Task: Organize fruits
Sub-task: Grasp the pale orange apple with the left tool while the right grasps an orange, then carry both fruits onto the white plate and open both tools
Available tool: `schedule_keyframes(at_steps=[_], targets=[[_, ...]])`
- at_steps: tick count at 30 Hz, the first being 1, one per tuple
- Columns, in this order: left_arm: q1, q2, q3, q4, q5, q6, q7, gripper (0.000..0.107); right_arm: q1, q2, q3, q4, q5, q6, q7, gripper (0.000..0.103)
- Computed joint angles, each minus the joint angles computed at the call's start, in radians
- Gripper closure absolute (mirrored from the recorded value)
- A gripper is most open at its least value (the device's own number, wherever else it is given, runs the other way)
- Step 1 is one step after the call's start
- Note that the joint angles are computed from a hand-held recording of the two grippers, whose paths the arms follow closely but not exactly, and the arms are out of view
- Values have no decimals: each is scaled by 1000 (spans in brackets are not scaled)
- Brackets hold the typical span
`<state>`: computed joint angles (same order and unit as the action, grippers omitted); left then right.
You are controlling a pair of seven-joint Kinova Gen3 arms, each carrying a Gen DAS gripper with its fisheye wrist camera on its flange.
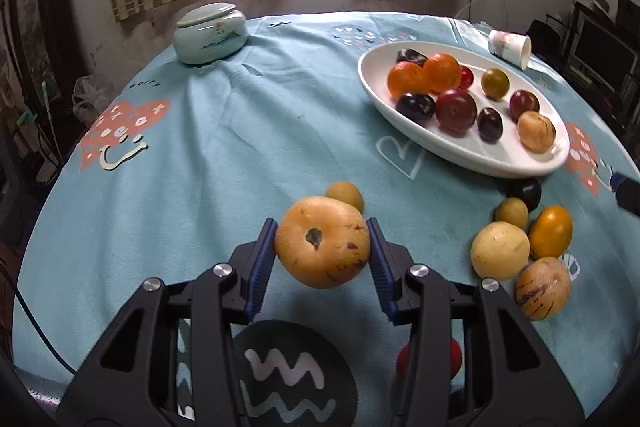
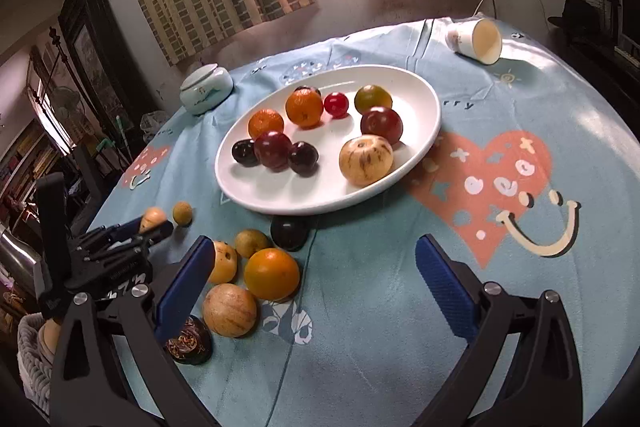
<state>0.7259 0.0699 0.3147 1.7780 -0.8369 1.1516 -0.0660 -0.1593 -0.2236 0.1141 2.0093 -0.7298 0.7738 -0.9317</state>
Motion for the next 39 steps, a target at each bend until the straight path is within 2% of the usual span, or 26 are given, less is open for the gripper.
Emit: schedule_keyframes(at_steps=[1,5,10,13,18,24,26,28,30,33,37,39], targets=[[-3,-9,-3,5,3,0,12,63,-4,11,6,-2,-8,15,6,3],[-14,-15,1,6,9,-2,18,62,7,66,26,-25,-69,118,70,25],[-10,-9,6,0,2,-4,8,62,59,113,-3,-42,-112,196,101,37],[-10,-9,5,0,6,-5,8,62,81,119,-29,-39,-118,195,103,42],[-1,1,7,-8,0,-3,-2,62,82,125,-63,-34,-112,167,101,56],[8,10,1,-11,2,-13,-18,62,52,119,-101,-20,-65,96,83,62],[13,12,1,-12,-2,-17,-23,62,50,114,-97,-23,-60,98,85,63],[21,12,3,-19,-9,-18,-22,62,59,89,-52,-21,-118,117,127,63],[22,10,2,-38,-11,-30,-26,62,78,33,-12,-4,-185,76,166,63],[31,41,0,-116,-35,-14,-71,62,78,-12,10,-26,-192,-5,141,63],[52,117,-28,-241,-44,-36,-174,62,58,47,-11,-132,-123,-46,44,63],[70,167,-51,-293,-45,-33,-211,62,45,91,-15,-161,-130,-65,25,63]])
